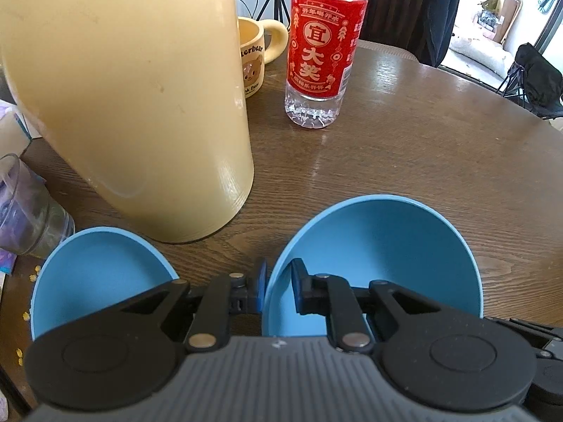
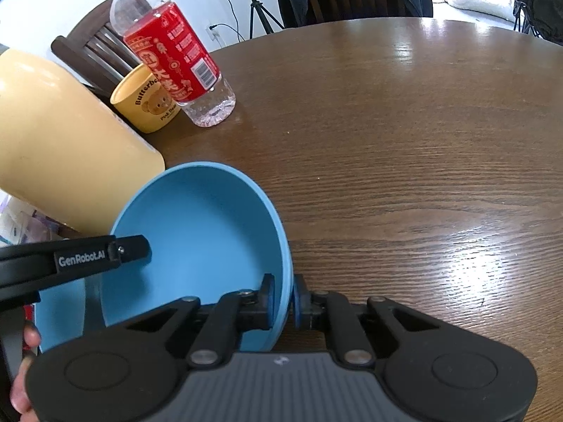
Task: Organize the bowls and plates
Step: 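Lift the light-blue bowl with both grippers and carry it away from the thermos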
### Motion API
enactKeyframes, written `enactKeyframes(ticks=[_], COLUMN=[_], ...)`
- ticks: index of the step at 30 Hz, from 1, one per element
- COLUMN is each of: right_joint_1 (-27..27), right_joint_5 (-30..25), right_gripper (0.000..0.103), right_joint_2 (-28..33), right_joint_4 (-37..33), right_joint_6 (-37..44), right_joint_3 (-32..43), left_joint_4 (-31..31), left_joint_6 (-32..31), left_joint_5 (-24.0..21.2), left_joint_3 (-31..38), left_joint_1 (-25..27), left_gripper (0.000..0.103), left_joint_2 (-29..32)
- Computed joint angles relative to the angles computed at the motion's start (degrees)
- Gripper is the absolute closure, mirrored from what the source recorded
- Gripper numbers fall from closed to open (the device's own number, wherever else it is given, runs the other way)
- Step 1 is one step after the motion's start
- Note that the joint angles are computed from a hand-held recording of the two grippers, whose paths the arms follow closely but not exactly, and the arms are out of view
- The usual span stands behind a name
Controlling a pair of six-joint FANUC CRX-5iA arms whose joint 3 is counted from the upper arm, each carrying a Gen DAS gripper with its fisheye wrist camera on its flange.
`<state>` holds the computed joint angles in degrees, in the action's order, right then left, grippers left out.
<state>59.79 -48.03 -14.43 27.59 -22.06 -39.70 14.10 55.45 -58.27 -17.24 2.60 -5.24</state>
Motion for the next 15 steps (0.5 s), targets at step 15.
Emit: enactKeyframes(ticks=[15], right_joint_1=[5.36], right_joint_5=[-6.19], right_gripper=[0.093], right_joint_2=[-5.18], right_joint_4=[3.66], right_joint_6=[-4.37], right_joint_3=[-0.99], left_joint_4=[1.74], left_joint_6=[-0.59], left_joint_5=[-1.36], left_joint_3=[-2.42], left_joint_1=[1.58], left_gripper=[0.087], left_joint_2=[-5.78])
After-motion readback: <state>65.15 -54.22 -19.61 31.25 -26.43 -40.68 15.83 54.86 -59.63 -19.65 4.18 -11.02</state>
